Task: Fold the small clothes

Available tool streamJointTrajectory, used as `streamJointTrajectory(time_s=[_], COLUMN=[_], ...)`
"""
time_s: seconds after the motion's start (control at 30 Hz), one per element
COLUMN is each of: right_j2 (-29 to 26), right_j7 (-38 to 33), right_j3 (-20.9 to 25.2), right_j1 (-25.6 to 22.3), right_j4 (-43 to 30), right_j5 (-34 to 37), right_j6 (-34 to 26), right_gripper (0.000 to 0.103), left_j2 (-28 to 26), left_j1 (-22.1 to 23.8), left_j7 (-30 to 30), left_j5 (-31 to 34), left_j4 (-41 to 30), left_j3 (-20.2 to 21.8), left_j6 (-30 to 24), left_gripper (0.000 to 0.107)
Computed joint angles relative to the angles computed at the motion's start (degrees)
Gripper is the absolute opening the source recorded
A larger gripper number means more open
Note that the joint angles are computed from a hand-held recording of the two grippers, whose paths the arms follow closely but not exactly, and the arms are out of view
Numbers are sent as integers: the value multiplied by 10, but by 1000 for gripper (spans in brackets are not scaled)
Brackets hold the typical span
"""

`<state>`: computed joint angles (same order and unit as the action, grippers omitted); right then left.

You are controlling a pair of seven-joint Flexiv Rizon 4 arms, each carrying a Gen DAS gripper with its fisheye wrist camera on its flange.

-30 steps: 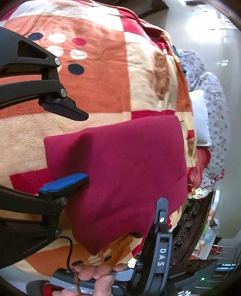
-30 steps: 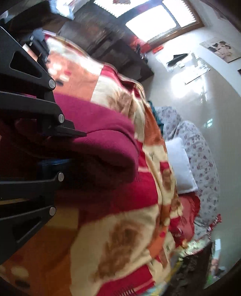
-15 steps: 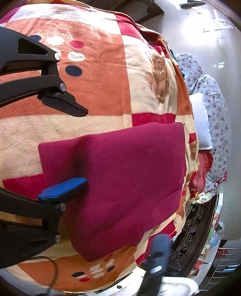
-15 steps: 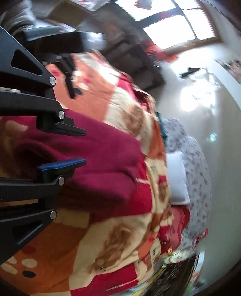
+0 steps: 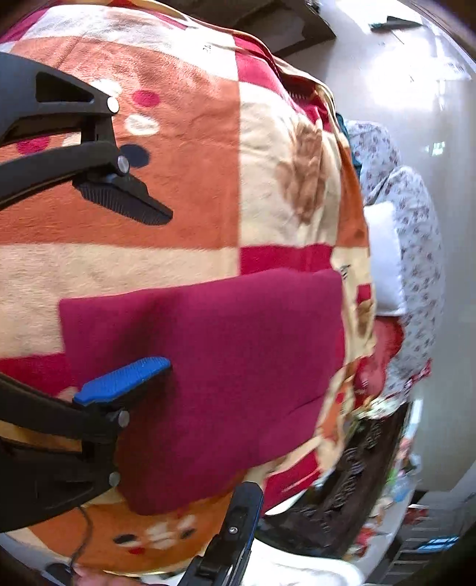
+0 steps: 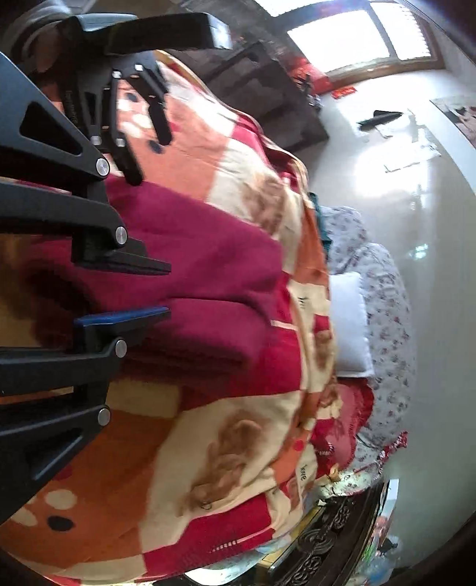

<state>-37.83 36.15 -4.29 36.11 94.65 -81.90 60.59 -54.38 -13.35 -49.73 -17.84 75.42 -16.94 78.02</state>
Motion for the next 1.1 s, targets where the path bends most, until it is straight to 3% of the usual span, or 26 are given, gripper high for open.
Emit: streamJointTrajectory(time_s=[0.17,0.3,0.5,0.6,0.9,1.1], right_j2=[-36,-65,-75,-60,-8,-26], right_j7=[-21,-82,-74,-71,-48,-66], right_j3=[-9,-21,-61,-65,-31,-6], right_j1=[-19,-23,-11,-3,38,31], right_j4=[-42,-67,-64,-51,4,5], right_j5=[40,113,125,128,73,110], right_j6=[15,14,53,60,4,-33], right_gripper=[19,18,15,18,20,22], left_j2=[-36,-59,-83,-85,-81,-78], left_j1=[-40,-46,-58,-58,-56,-59], left_j7=[-45,-57,-66,-70,-81,-91], left_j5=[10,17,33,37,40,45], left_j4=[-78,-116,-155,-159,-150,-144], left_j3=[54,56,66,68,66,72], left_j6=[-34,-47,-56,-60,-54,-47], left_gripper=[77,81,84,85,85,85])
